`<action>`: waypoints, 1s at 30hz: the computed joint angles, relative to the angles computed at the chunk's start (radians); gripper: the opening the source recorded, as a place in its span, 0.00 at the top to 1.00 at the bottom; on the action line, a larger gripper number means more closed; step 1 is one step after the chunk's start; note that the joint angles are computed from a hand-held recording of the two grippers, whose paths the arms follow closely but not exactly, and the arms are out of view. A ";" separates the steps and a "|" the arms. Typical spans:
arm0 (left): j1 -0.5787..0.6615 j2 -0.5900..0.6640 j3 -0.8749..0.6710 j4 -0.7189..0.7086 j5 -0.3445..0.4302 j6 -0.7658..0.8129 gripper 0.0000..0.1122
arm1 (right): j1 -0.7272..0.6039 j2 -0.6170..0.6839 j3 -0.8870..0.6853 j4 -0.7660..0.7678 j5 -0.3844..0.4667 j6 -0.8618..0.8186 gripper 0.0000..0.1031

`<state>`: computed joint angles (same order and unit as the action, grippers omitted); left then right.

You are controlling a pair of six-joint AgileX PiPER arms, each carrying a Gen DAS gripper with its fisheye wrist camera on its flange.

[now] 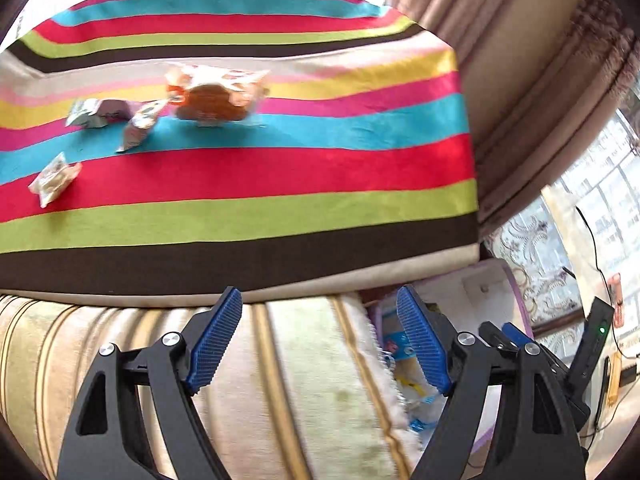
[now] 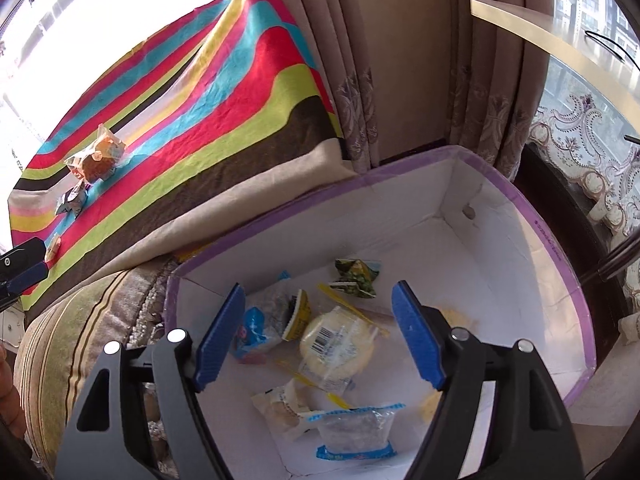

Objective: Organize snacks

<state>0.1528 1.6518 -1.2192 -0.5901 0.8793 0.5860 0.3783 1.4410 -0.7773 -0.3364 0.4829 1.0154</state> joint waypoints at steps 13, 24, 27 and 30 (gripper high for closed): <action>0.346 0.286 -0.319 0.019 0.062 -0.082 0.32 | 0.100 0.174 -0.239 0.075 0.026 -0.126 0.26; 0.416 0.497 -0.607 0.092 0.117 -0.229 0.32 | 0.128 0.293 -0.393 0.151 0.078 -0.227 0.25; 0.411 0.566 -0.707 0.110 0.152 -0.270 0.31 | 0.133 0.315 -0.424 0.163 0.094 -0.244 0.25; 0.400 0.643 -0.822 0.128 0.197 -0.328 0.30 | 0.135 0.333 -0.453 0.169 0.111 -0.255 0.25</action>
